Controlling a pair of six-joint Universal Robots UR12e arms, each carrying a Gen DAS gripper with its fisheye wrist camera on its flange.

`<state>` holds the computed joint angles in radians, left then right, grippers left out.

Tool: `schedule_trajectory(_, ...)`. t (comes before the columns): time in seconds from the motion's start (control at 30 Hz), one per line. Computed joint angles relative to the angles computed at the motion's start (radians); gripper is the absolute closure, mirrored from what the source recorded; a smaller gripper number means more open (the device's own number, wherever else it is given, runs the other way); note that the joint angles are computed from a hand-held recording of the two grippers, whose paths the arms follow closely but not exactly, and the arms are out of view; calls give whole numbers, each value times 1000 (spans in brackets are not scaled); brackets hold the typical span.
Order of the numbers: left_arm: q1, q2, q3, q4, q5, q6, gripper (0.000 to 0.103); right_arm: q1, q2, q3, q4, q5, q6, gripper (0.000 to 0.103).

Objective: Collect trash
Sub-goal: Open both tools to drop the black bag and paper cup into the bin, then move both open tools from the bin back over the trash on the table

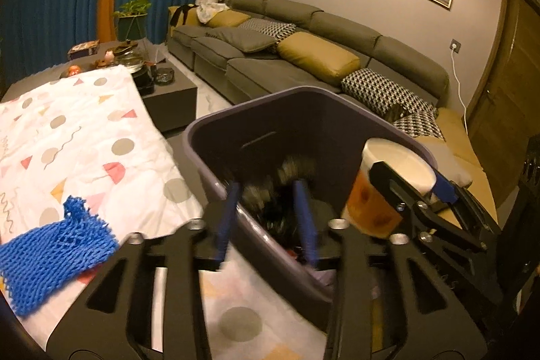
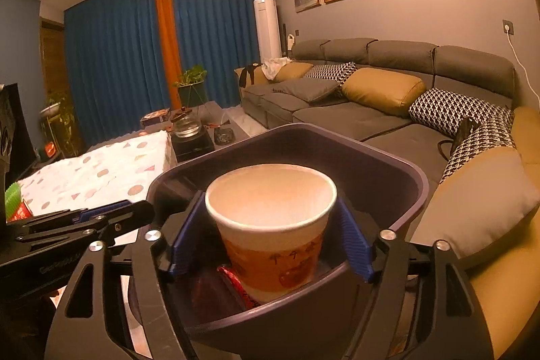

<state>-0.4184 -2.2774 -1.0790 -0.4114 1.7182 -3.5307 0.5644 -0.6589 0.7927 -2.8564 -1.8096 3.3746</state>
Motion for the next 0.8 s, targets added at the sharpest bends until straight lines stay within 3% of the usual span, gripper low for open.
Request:
schedule_trajectory(0.23, -11, 31, -48, 25, 105, -30, 27, 7, -16, 26, -37, -22, 2, 21)
schedule_trajectory(0.33, -22, 58, -87, 58, 172, -43, 19, 14, -33, 55, -76, -31, -11, 19)
schedule_trajectory(0.53, -45, 118, -163, 80, 303, -82, 15, 32, -80, 134, -159, -48, -5, 15)
schedule_trajectory(0.8, -89, 227, -317, 85, 505, -154, 13, 61, -130, 208, -203, -24, -47, 14)
